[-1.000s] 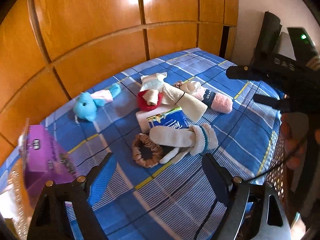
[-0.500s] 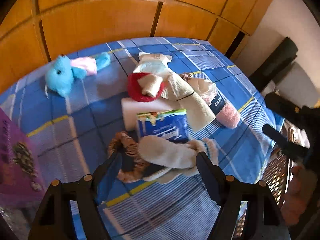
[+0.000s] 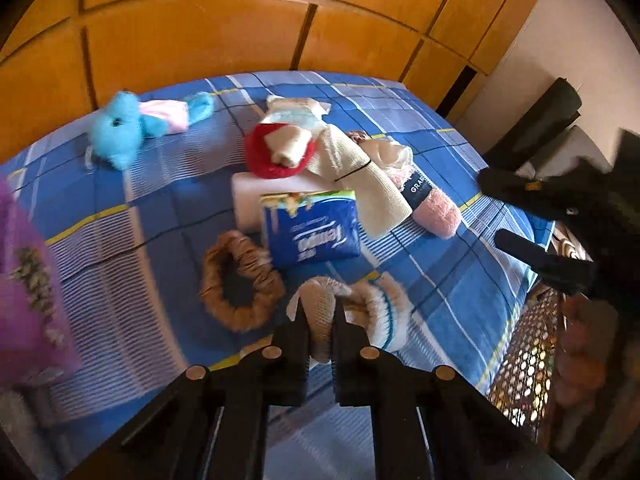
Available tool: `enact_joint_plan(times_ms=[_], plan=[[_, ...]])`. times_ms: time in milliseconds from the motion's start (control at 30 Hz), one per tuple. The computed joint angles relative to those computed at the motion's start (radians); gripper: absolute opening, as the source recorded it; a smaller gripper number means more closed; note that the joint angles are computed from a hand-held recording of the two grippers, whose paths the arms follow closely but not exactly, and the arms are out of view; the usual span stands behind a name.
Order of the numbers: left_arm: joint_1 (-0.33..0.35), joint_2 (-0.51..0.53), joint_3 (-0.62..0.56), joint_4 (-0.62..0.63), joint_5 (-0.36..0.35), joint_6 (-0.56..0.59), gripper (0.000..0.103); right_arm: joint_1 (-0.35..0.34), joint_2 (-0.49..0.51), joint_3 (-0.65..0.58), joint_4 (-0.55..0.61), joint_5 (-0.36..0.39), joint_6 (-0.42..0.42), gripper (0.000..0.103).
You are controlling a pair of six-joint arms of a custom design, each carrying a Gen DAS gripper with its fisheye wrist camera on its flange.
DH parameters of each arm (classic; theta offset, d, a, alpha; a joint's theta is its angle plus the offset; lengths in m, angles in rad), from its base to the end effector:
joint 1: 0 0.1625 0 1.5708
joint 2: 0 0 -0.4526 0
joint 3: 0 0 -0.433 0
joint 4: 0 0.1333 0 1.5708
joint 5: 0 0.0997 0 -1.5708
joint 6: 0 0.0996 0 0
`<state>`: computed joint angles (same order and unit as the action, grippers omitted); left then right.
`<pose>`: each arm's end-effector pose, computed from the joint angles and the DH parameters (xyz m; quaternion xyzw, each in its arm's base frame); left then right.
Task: Organize soft objects
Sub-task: 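Grasp and lift the glove with left tool while right tool grasps the brown scrunchie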
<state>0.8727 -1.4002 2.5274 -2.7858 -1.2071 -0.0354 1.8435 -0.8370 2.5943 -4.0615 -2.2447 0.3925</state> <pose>-0.1087 -0.3920 0.1335 0.3121 0.9317 -0.1051 0.1532 0.1625 -0.3169 0.0820 -0.1711 -0.8723 0.4206 0.1812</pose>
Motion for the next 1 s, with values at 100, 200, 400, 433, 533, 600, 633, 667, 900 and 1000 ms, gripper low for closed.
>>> enact_joint_plan(times_ms=[100,200,400,433,533,600,633,667,900,1000], plan=[[-0.006,-0.071,0.008,0.043,-0.008,-0.004,0.008,-0.011,-0.044,-0.024,0.168,0.018,-0.012,0.082],[-0.028,-0.136,0.009,0.071,0.006,0.011,0.008,-0.015,-0.071,-0.066,0.362,0.031,-0.025,0.082],[-0.064,-0.236,-0.042,0.105,0.014,0.034,0.008,-0.017,-0.068,-0.138,0.585,0.097,-0.063,0.081],[-0.068,-0.243,-0.053,0.101,0.016,0.039,0.008,-0.015,-0.061,-0.15,0.608,0.105,-0.067,0.081],[-0.073,-0.255,-0.09,0.084,0.038,0.051,0.008,-0.003,-0.029,-0.195,0.673,0.131,-0.084,0.076],[-0.068,-0.253,-0.125,0.072,0.054,0.061,0.008,0.004,-0.003,-0.23,0.71,0.145,-0.089,0.076],[-0.067,-0.252,-0.139,0.066,0.067,0.068,0.008,0.007,0.01,-0.246,0.724,0.147,-0.088,0.076],[-0.061,-0.247,-0.158,0.062,0.079,0.075,0.008,0.011,0.029,-0.271,0.749,0.143,-0.086,0.076],[0.021,-0.255,-0.264,0.007,0.212,0.109,0.008,0.045,0.136,-0.387,0.849,0.031,-0.126,0.071],[0.067,-0.3,-0.283,-0.006,0.284,0.141,0.008,0.08,0.174,-0.415,0.866,-0.065,-0.181,0.052]])
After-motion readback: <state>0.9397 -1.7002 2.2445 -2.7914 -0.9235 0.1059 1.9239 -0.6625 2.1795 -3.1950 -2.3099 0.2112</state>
